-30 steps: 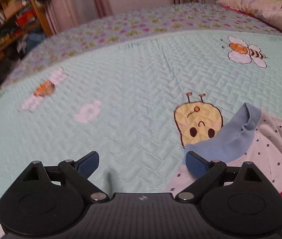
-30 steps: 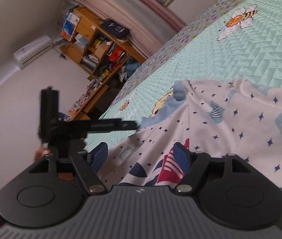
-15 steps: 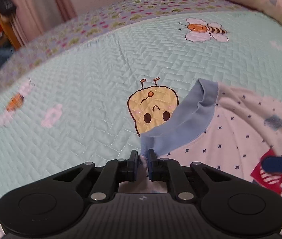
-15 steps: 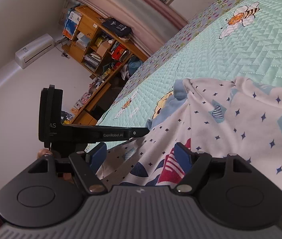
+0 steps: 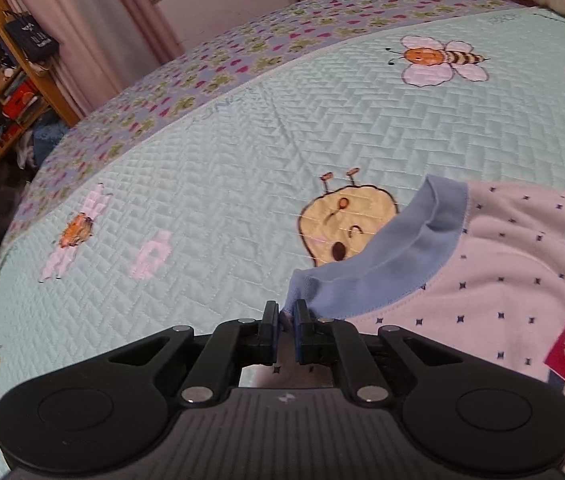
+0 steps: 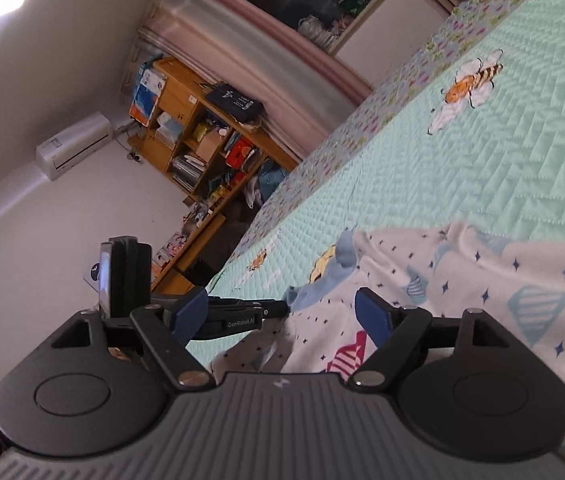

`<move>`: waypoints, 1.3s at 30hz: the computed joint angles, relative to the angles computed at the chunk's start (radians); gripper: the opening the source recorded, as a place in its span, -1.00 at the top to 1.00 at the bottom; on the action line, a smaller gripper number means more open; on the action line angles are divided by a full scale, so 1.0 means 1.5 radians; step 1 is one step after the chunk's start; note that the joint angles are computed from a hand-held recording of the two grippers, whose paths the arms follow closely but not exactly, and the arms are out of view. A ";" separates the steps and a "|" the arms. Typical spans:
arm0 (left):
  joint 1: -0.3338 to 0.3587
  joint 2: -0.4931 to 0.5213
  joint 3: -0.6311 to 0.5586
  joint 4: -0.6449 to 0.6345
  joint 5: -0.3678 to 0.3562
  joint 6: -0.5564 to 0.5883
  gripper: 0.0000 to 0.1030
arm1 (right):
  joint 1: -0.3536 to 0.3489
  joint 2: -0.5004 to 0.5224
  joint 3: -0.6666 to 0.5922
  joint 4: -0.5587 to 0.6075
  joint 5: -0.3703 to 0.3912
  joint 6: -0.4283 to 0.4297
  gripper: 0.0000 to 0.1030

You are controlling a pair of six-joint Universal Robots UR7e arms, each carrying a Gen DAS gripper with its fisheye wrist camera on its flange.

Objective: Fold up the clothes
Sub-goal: 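Grasp the blue collar edge with the left gripper and pull it flat, then open the left gripper and release the collar onto the quilt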

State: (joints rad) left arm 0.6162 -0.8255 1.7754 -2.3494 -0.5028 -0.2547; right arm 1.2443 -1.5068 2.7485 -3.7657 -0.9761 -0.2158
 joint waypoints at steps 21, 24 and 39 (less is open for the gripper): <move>0.003 0.051 -0.050 0.072 0.094 -0.037 1.00 | -0.020 0.010 0.003 -0.065 -0.028 0.034 -0.59; 0.008 0.059 -0.063 0.137 0.137 -0.092 1.00 | -0.017 0.015 0.002 -0.071 -0.037 0.034 -0.59; 0.033 -0.071 -0.014 0.091 -0.061 -0.174 -0.29 | -0.025 0.010 -0.003 -0.046 -0.034 0.029 -0.59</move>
